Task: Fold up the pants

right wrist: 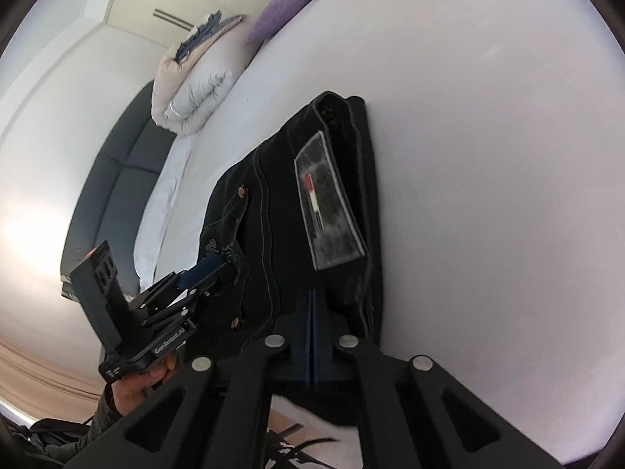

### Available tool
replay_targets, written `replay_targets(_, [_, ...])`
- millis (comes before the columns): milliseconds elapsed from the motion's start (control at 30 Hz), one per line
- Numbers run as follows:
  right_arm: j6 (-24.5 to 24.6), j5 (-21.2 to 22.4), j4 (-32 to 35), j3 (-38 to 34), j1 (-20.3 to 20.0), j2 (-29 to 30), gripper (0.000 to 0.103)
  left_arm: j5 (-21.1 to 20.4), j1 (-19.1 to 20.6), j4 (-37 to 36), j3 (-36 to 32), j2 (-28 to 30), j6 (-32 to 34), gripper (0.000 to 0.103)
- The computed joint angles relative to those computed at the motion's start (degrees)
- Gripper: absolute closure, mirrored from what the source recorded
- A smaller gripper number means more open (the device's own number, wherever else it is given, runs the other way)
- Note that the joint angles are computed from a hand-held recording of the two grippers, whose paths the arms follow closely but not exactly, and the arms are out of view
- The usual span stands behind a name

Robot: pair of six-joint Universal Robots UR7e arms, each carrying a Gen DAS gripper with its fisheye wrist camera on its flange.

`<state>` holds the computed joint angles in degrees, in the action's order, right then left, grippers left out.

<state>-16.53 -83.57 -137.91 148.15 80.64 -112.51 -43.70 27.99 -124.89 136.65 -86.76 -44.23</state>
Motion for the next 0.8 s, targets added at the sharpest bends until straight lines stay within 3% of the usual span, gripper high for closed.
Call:
replay_targets(300, [-1.6, -1.2, 3.2, 2.3, -1.8, -7.7, 0.103, 1.0, -0.2, 0.9, 0.1, 1.0, -1.2, 0.071])
replay_targets(500, [-2.4, -4.3, 4.6, 3.0, 0.7, -10.7, 0.103, 0.9, -2.6, 1.8, 0.8, 1.5, -4.8, 0.071])
replay_targets(533, [-2.9, -4.9, 5.8, 2.8, 1.0, -12.0, 0.100, 0.6, -3.2, 1.8, 1.3, 0.8, -5.4, 0.070])
replay_targets(600, [-3.6, -5.9, 7.7, 2.2, 1.7, -14.1, 0.081, 0.2, -5.0, 3.3, 2.7, -2.4, -7.6, 0.070])
replay_targets(633, [-3.8, -5.9, 8.5, 1.7, 1.8, -15.2, 0.065, -0.2, -6.0, 3.4, 3.8, -4.6, -8.7, 0.065])
replay_targets(667, [-4.5, -4.7, 9.6, 1.1, 1.1, -16.7, 0.057, -0.5, -7.3, 3.7, 5.0, -7.4, -10.0, 0.060])
replay_targets(733, [-5.3, -2.3, 10.4, -0.3, -0.2, -18.2, 0.051, 0.4, -9.8, 5.3, 6.8, -12.5, -13.4, 0.031])
replay_targets(800, [-4.7, -1.6, 9.4, -1.5, -0.4, -17.2, 0.044, 2.1, -11.1, 7.5, 7.7, -17.0, -16.6, 0.024])
